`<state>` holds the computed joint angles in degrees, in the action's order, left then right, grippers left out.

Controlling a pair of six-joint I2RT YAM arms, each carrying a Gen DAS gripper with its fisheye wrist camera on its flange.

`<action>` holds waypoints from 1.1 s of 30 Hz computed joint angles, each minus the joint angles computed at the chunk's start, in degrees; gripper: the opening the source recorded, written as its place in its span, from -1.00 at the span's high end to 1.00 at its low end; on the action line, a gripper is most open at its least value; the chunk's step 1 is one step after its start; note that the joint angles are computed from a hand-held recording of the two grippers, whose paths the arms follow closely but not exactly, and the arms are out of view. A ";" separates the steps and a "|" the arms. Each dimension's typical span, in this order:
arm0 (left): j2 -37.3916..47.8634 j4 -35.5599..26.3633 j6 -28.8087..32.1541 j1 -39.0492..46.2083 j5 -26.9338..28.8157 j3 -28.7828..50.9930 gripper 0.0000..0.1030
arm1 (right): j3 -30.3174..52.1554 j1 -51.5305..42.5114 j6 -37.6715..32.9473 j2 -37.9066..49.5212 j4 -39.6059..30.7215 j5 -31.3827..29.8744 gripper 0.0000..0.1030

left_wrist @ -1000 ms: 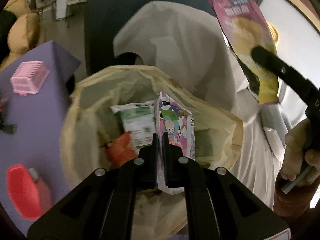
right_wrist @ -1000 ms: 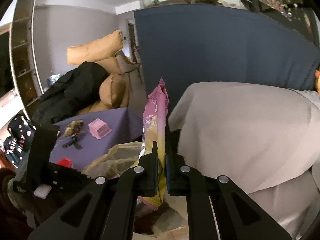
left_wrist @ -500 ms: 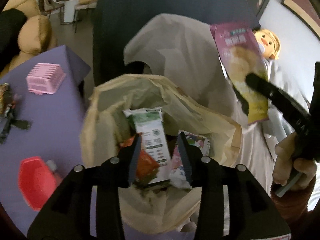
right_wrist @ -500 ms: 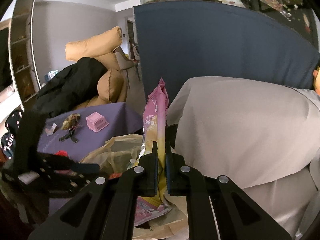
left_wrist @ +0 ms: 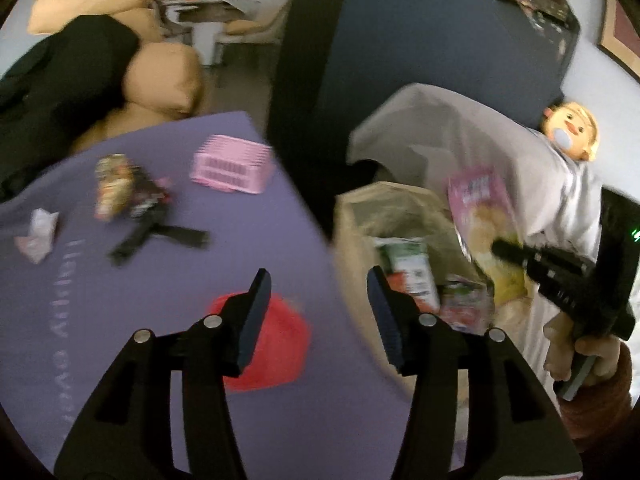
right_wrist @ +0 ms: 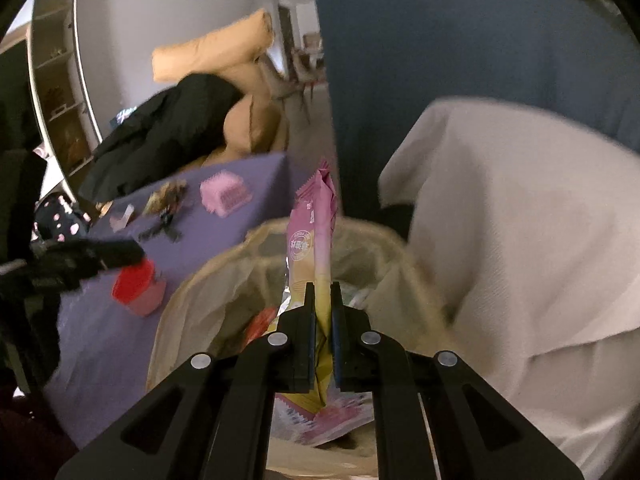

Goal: Collect trash
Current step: 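Open the left tool while the right tool opens, dropping both wrappers into the bag, then grasp the white translucent wrapper with the left tool while the right tool grasps the beige snack wrapper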

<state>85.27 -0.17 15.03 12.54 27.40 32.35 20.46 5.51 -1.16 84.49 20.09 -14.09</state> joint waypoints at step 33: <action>20.96 -5.14 6.70 39.51 10.17 16.63 0.03 | 12.29 19.49 4.62 -1.10 -14.15 14.08 -0.04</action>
<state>106.22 -5.30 21.73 52.05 37.56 48.97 32.75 24.99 3.46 83.40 5.94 -0.01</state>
